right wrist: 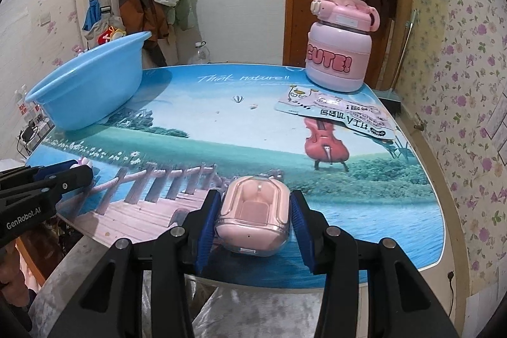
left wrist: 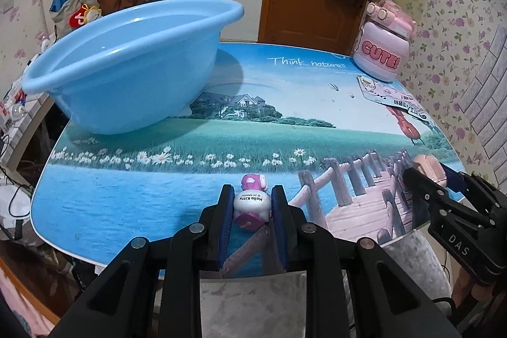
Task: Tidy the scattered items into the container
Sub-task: 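Lift the figurine with the left tool while the right tool lifts the pink case toward the basin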
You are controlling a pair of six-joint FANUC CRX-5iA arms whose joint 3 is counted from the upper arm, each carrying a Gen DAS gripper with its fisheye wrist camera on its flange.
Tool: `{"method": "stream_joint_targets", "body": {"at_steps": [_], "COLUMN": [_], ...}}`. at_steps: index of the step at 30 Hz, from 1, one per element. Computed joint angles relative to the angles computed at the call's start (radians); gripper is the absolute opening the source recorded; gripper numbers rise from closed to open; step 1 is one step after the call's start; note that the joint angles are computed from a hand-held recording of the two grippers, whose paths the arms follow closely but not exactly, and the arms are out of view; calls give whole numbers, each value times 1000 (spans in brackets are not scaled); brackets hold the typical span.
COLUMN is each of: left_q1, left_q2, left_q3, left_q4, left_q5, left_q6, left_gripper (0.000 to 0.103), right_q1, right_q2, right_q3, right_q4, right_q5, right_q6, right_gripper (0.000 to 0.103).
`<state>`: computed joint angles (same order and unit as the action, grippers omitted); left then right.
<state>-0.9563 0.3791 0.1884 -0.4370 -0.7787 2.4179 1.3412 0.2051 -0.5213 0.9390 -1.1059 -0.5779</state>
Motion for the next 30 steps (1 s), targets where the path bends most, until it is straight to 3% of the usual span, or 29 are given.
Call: {"method": "stream_joint_targets", "body": {"at_steps": [19,30], "left_q1": [-44,-51], "left_q2": [19,30], "left_q3": [30,49], "left_q4": [-105,-111], "left_q5": [-36,-55], "left_q6": [67,70], "left_gripper": [23,30], "right_q1": [-3,1], "right_q2": [-1,-5], "right_q3": [-9,-10], "right_q4": [-2,1], "right_q5": [20,12], "right_q6": [-12,-7], "right_gripper": [46,46]}}
